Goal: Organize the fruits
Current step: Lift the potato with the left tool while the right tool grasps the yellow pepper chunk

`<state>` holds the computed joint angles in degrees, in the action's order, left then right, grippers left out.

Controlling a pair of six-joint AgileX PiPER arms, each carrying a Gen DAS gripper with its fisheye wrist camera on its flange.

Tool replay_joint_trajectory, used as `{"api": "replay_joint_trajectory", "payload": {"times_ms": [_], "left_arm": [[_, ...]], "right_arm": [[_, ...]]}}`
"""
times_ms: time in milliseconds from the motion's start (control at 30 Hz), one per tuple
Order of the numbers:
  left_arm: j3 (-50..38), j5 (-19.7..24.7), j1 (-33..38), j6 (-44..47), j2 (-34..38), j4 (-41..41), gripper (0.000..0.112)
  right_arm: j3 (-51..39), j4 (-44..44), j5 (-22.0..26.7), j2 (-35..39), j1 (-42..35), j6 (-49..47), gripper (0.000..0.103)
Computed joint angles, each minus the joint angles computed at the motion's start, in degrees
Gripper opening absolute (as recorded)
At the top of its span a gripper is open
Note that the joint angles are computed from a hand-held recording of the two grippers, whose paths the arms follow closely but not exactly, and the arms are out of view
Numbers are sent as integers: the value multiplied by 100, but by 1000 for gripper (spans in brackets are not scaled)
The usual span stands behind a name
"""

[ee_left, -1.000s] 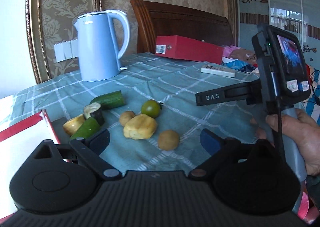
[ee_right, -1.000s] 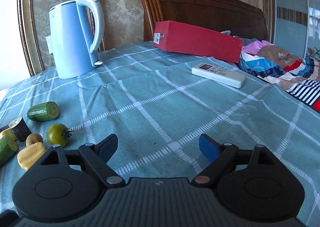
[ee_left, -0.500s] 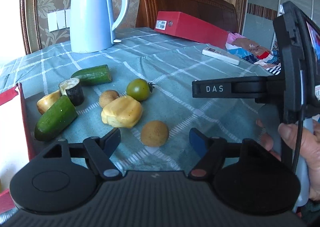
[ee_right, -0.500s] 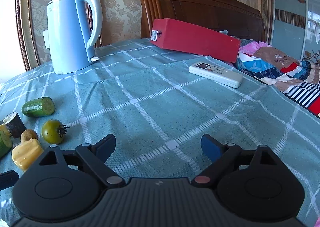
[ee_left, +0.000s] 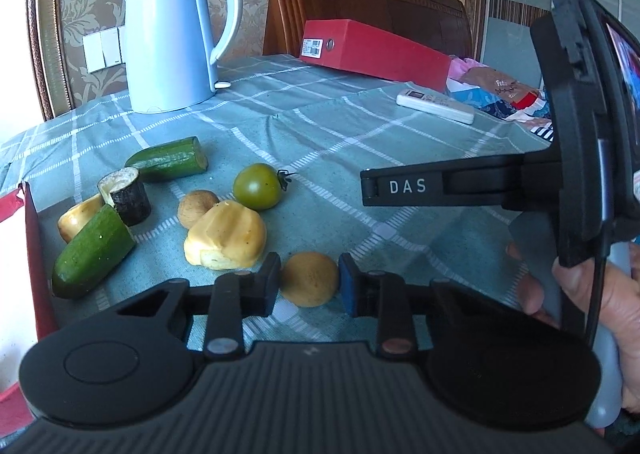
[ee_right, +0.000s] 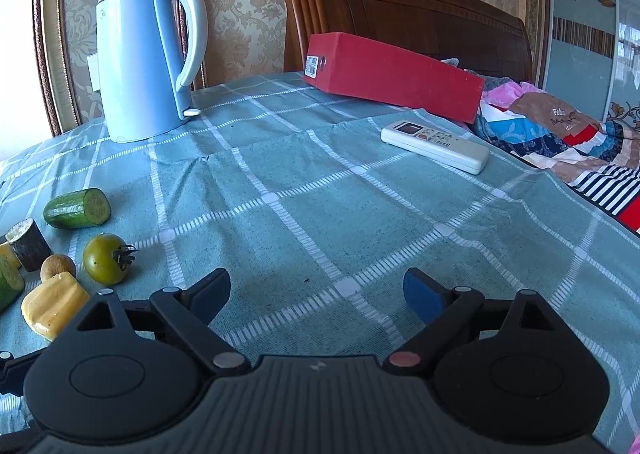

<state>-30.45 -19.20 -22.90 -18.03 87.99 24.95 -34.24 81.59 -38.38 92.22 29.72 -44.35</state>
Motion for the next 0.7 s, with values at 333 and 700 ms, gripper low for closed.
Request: {"api": "replay_joint_trajectory", "payload": {"times_ms": [333, 700], "left_arm": [[231, -84, 179, -25, -201, -29, 27], [1092, -525, 1504, -1207, -1058, 1762, 27]], "right_arm": [[-34, -42, 116, 24, -36, -72, 97], [446, -3107, 506, -232, 45, 1348, 97]]}}
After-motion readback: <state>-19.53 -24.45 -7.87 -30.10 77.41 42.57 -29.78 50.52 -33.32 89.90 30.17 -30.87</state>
